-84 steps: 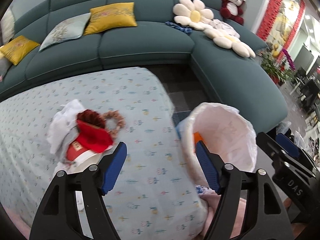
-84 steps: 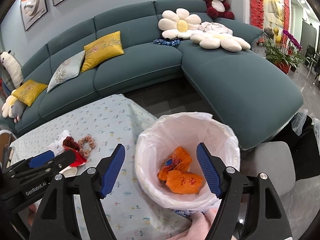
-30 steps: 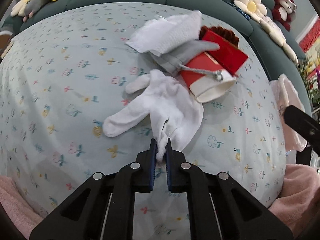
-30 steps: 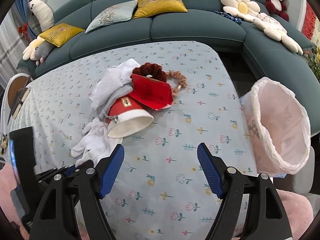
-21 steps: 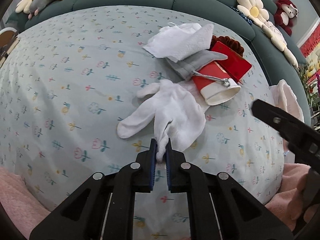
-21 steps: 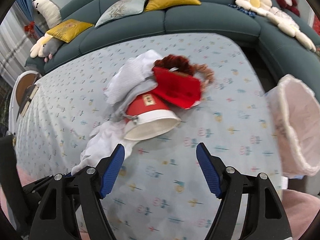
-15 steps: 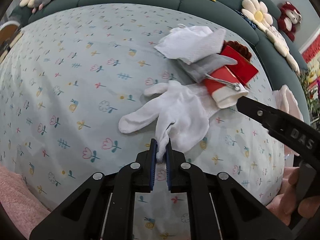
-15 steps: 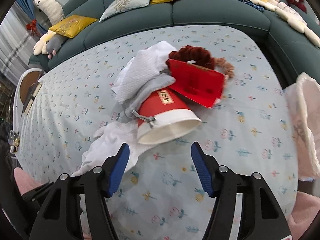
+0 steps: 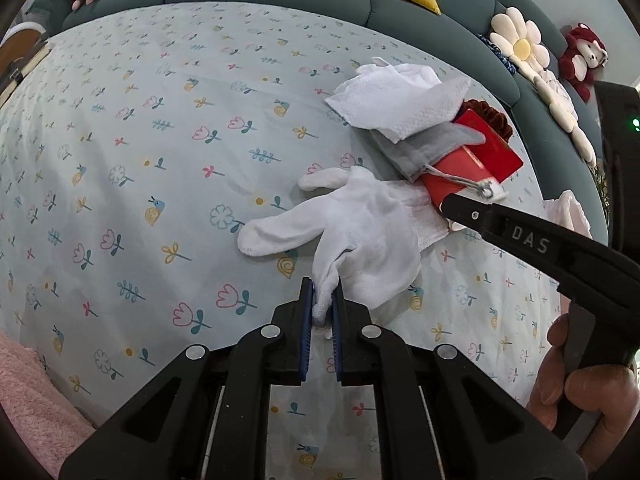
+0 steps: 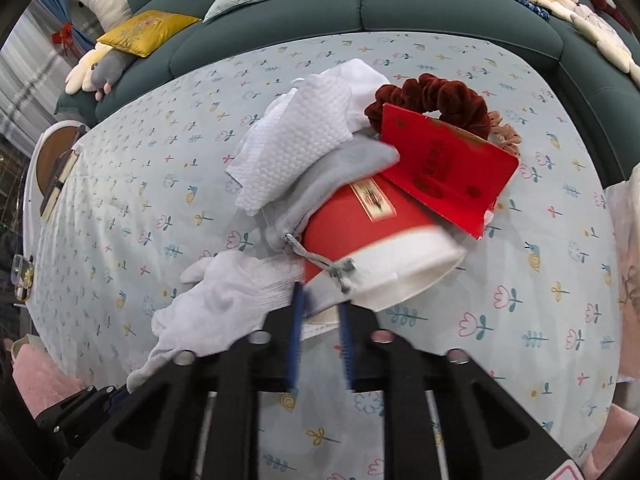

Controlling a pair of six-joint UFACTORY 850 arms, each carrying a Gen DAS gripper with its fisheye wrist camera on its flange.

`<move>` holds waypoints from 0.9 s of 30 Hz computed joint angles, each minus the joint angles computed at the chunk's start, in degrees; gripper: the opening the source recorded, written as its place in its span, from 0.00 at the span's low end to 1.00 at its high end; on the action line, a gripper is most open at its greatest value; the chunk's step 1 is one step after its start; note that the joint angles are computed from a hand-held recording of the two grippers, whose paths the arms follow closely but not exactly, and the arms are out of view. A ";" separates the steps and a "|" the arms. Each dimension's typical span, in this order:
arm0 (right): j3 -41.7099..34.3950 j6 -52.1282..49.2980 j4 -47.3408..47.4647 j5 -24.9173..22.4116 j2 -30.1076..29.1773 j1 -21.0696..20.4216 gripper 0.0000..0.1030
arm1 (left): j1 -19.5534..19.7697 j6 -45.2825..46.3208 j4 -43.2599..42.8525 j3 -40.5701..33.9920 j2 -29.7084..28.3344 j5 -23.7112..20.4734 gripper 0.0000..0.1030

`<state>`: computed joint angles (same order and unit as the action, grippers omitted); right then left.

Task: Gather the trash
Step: 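Grasp the red-white paper cup by its rim with the right tool, then lift the white glove with the left tool while the right tool lifts the cup toward the bin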

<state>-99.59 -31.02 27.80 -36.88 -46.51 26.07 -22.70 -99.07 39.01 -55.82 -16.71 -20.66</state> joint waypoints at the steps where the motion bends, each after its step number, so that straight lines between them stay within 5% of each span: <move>1: 0.03 -0.15 0.30 0.00 0.08 -0.08 0.07 | -0.15 -0.14 0.24 -0.11 0.09 -0.26 0.08; 15: 9.27 -15.38 13.14 2.93 10.82 -5.80 0.03 | -4.31 -2.56 4.80 -6.03 1.12 -4.41 0.08; 27: 9.58 -20.46 21.11 2.62 14.35 -14.64 0.03 | -7.74 4.73 4.18 -19.69 -5.02 -7.87 0.08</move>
